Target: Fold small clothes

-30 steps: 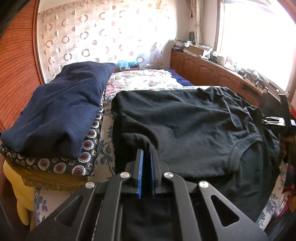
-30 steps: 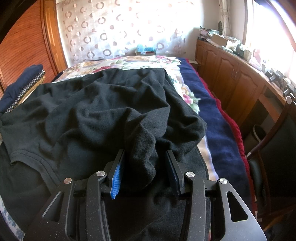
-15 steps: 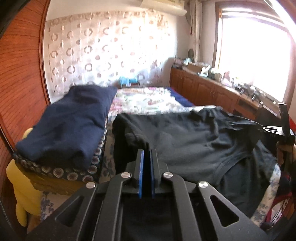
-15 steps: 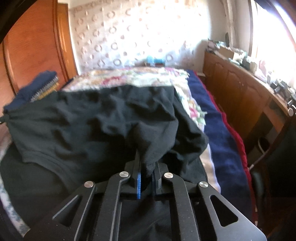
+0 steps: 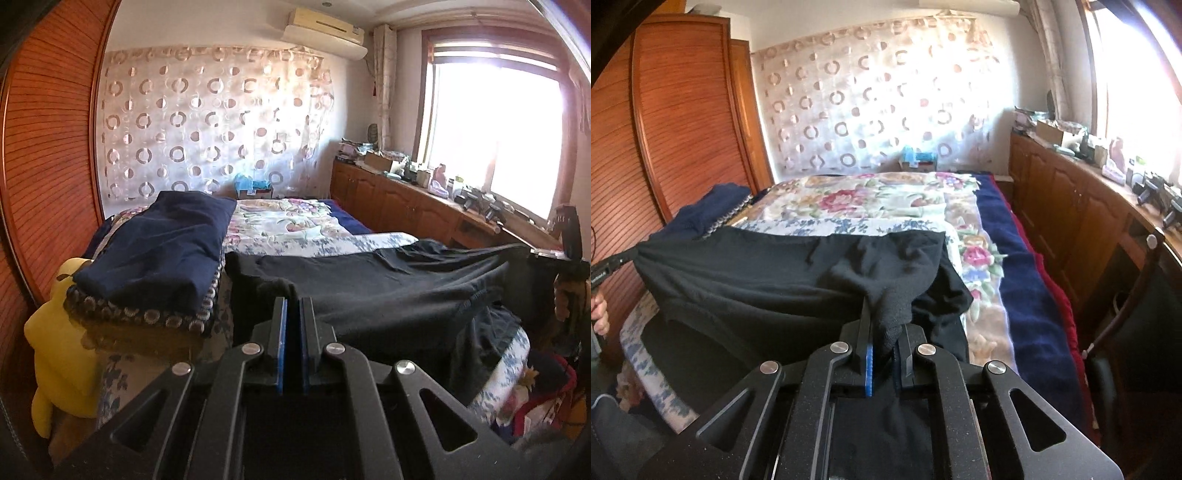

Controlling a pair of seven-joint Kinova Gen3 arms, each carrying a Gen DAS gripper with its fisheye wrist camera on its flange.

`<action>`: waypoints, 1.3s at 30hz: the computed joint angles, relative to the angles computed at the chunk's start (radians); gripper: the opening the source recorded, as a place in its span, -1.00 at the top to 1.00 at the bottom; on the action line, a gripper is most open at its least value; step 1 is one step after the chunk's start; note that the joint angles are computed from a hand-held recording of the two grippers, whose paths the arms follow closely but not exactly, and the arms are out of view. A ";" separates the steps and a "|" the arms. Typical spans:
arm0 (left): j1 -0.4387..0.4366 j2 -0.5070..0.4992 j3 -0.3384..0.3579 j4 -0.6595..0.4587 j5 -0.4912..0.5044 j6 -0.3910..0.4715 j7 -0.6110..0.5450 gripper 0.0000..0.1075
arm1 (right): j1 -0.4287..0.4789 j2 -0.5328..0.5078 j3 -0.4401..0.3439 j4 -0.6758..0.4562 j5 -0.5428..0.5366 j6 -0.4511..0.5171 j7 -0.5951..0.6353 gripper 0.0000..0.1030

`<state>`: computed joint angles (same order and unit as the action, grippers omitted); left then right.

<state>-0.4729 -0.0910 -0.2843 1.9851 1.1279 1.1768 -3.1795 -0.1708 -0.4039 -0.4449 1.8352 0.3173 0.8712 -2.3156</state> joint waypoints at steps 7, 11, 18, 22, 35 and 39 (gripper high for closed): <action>-0.020 -0.016 -0.027 0.036 -0.056 0.028 -0.025 0.94 | -0.002 -0.046 -0.053 -0.007 -0.017 0.045 0.002 0.91; -0.008 -0.014 0.002 0.083 -0.122 -0.048 -0.007 0.93 | 0.001 -0.056 -0.058 0.025 -0.042 0.053 -0.004 0.91; 0.015 0.008 0.026 0.126 -0.172 -0.145 0.013 0.91 | -0.030 -0.033 -0.032 0.100 -0.099 0.063 -0.022 0.91; 0.036 -0.003 0.034 0.143 -0.188 -0.196 0.028 0.84 | -0.007 -0.024 -0.072 0.101 -0.064 0.097 -0.073 0.65; 0.055 0.008 0.040 0.119 -0.215 -0.241 0.102 0.25 | -0.015 -0.073 -0.068 0.143 -0.044 0.138 -0.144 -0.05; 0.060 0.042 0.047 0.113 -0.242 -0.252 0.127 0.24 | -0.017 -0.087 -0.058 0.173 -0.064 0.127 -0.152 -0.05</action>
<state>-0.4127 -0.0494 -0.2373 2.0981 0.8854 0.9246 -3.0528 -0.1877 -0.4909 -0.5025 2.0080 0.2537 0.9983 -2.4680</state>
